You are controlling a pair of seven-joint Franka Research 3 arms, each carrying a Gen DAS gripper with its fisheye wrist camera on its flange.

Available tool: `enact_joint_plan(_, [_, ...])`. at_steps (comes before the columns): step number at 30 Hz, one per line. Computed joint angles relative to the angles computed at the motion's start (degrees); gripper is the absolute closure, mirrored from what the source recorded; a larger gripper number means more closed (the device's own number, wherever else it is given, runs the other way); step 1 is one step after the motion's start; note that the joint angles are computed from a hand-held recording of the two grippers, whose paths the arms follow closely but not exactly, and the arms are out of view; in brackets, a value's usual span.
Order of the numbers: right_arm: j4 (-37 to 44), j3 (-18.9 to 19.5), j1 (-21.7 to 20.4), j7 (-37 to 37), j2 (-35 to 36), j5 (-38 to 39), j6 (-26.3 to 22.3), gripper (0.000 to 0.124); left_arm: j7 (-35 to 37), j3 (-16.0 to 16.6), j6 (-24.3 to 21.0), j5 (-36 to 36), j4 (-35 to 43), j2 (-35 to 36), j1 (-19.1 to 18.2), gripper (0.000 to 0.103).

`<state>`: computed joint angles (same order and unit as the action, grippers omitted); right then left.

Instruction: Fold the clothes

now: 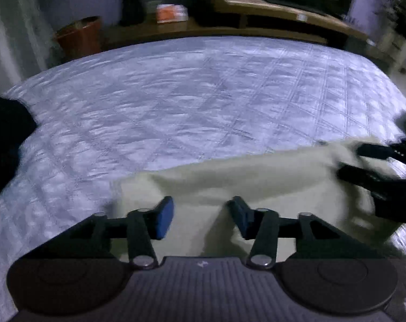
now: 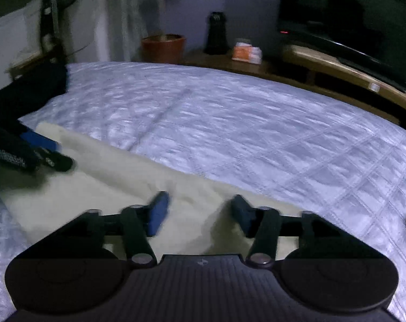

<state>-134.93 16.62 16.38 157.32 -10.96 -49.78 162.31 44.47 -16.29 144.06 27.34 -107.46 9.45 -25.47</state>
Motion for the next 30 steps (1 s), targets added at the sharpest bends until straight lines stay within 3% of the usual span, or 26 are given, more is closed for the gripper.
enact_joint_plan(2, [-2.79,-0.01,-0.53,3.13,-2.72,1.24,-1.77,0.061,-2.96,0.7,-0.2,-1.33,-1.63,-1.31,0.85,0.054])
enact_joint_plan(5, [-5.15,1.86,-1.52,4.59,-5.82,1.36,-5.79,0.062,-8.99,1.32,-4.31,1.09,-2.07,-2.42,0.98,0.055])
enact_joint_plan(9, [-2.36,5.23,-0.78,5.23,-6.09,-2.14,-15.95,0.076,-16.12,1.57,-6.2,2.59,-3.49,-5.05,2.12,0.06])
enact_joint_plan(10, [-1.73,5.69,-0.32,6.37,-6.24,-3.69,-17.02,0.074,-17.13,1.44,-5.91,2.97,-3.68,-5.69,2.43,0.06])
enact_joint_plan(13, [0.76,4.94,1.31,7.85,-4.3,-7.34,-14.44,0.076,-19.69,1.08,-4.86,4.13,-4.0,-7.42,3.29,0.058])
enact_joint_plan(17, [4.77,1.23,3.41,6.23,1.36,-4.47,-7.51,0.076,-21.31,0.57,-2.53,2.48,-4.8,-9.02,4.26,0.052])
enact_joint_plan(20, [5.46,-1.35,4.71,4.85,3.96,0.73,-5.81,0.072,-20.02,0.31,0.11,-0.76,-6.34,-10.21,4.72,0.052])
enact_joint_plan(21, [5.11,-1.67,4.93,5.06,3.89,1.01,-6.05,0.066,-19.45,0.28,0.84,-1.89,-6.86,-10.69,4.88,0.052])
enact_joint_plan(22, [5.63,-0.8,5.41,5.27,3.23,-1.17,-9.34,0.063,-19.53,0.35,1.48,-2.02,-7.13,-11.08,5.16,0.052])
enact_joint_plan(25, [7.13,1.38,7.48,4.48,1.7,-6.47,-18.3,0.068,-21.65,0.86,3.95,-0.88,-8.38,-12.52,6.54,0.051])
enact_joint_plan(28, [8.2,3.3,10.56,2.9,1.0,-10.79,-17.92,0.067,-24.13,1.19,5.54,-0.61,-9.97,-14.38,7.97,0.051])
enact_joint_plan(30, [11.19,3.98,13.45,-4.31,4.03,-10.23,-15.61,0.068,-23.6,1.46,6.39,-2.41,-11.04,-15.31,8.56,0.051])
